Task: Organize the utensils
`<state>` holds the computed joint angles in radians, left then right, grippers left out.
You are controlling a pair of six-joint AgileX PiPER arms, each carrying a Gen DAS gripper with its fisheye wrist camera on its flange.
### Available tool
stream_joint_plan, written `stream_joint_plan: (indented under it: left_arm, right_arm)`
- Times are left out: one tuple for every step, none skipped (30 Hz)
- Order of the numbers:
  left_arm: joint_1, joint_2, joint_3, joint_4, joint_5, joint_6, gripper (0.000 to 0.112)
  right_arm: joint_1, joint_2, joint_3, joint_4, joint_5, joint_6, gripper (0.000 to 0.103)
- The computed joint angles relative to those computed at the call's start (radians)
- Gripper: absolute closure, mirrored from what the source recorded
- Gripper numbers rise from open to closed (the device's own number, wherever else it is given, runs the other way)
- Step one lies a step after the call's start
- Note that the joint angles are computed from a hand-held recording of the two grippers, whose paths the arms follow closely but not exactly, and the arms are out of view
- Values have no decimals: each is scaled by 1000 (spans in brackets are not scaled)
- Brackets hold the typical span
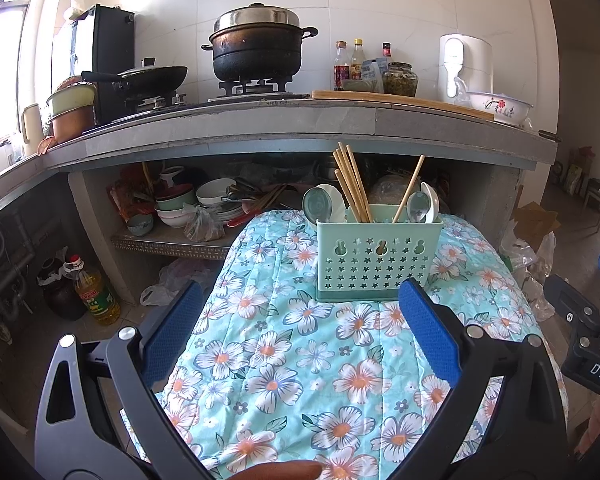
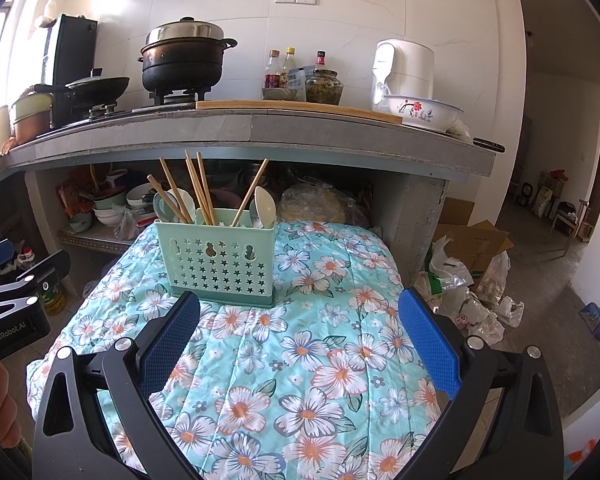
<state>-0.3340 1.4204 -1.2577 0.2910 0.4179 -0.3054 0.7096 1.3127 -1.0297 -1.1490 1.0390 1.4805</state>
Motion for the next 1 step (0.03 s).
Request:
stream_joint_plan:
  left_arm:
    - [-1, -1, 1, -5, 2, 4, 17]
  right_arm:
    - [1, 2, -3, 1, 1, 0, 6]
